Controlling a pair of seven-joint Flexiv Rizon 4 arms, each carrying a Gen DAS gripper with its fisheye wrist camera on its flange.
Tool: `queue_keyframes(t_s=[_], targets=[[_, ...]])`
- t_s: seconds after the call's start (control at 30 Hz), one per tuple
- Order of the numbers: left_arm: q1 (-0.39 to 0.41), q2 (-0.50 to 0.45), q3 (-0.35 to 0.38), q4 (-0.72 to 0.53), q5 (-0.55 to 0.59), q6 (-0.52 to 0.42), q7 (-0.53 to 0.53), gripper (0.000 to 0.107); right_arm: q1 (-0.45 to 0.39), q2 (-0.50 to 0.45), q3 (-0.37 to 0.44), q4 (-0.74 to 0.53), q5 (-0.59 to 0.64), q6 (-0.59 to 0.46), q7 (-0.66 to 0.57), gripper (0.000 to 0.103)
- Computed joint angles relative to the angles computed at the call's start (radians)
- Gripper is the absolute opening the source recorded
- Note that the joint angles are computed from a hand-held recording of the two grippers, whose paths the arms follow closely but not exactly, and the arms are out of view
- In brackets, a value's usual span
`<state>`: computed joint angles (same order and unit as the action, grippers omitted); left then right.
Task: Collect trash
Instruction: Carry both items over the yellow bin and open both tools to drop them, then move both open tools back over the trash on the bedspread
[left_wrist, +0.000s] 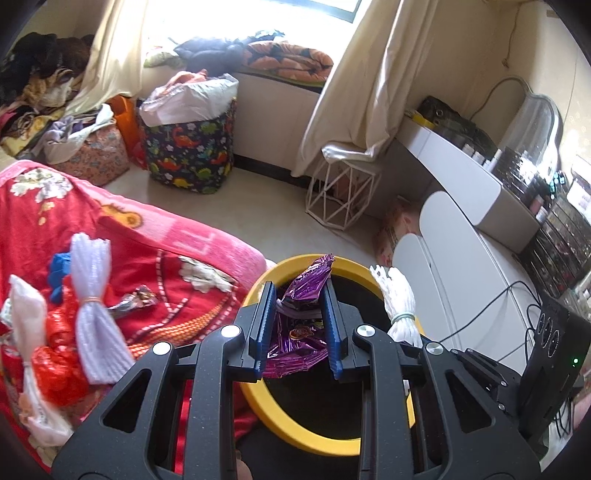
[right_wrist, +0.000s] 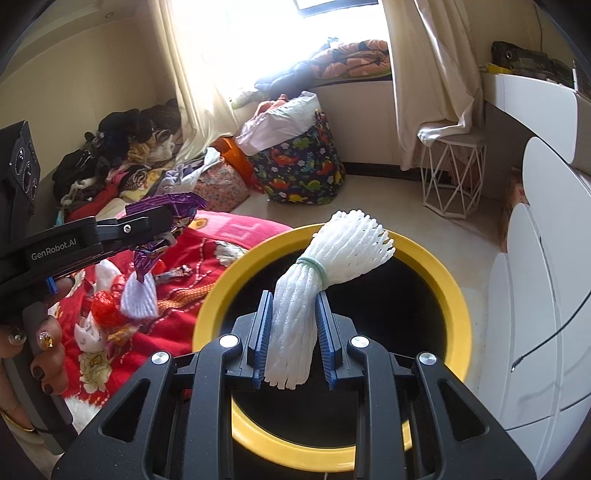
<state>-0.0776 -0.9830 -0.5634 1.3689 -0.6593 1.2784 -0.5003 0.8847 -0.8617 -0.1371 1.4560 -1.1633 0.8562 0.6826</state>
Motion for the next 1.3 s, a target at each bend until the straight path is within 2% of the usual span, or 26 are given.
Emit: queue_keyframes(t_s=[0.47,0.5,0.53,0.57,0.6,0.63,0.67,0.7,0.9,1.3], targets=[[-0.089,-0.032,0.084,-0.076,0.050,-0.103,-0.053,0.019,-0.013,0.044,0.022,0.090,-0.022,-0.014,0.080,0.025],[-0.093,-0.034,0.091,-0.081,0.052,-0.110,-0.060,0.020,-0.014,0.046,0.025,0.094,-0.021,-0.018,0.084,0.028],[-0.100,-0.038,0.100,-0.091,0.055,-0.123,-0.072,0.020,-0.014,0.047,0.029,0.096,-0.018,-0.024,0.085,0.036],[-0.104,-0.042,0.105,-0.098,0.055,-0.128,-0.080,0.024,-0.015,0.049,0.033,0.101,-0.013,-0.029,0.088,0.042],[-0.107,-0.044,0.106,-0.099,0.055,-0.116,-0.083,0.045,-0.014,0.052,0.034,0.107,-0.014,-0.033,0.099,0.051],[-0.108,-0.046,0.103,-0.098,0.055,-0.097,-0.079,0.060,-0.012,0.053,0.035,0.110,-0.015,-0.038,0.109,0.057],[-0.101,-0.044,0.089,-0.084,0.051,-0.064,-0.066,0.085,-0.011,0.056,0.037,0.116,-0.015,-0.045,0.120,0.058],[-0.084,-0.041,0.058,-0.062,0.043,-0.023,-0.041,0.089,-0.010,0.057,0.041,0.116,-0.012,-0.054,0.121,0.060],[-0.026,-0.031,-0.020,0.001,0.051,0.099,-0.008,0.092,-0.012,0.055,0.044,0.111,-0.022,-0.069,0.137,0.069],[0.114,-0.045,-0.169,0.078,0.164,0.259,-0.055,0.092,0.004,0.033,0.027,0.035,-0.071,-0.096,0.093,0.082]])
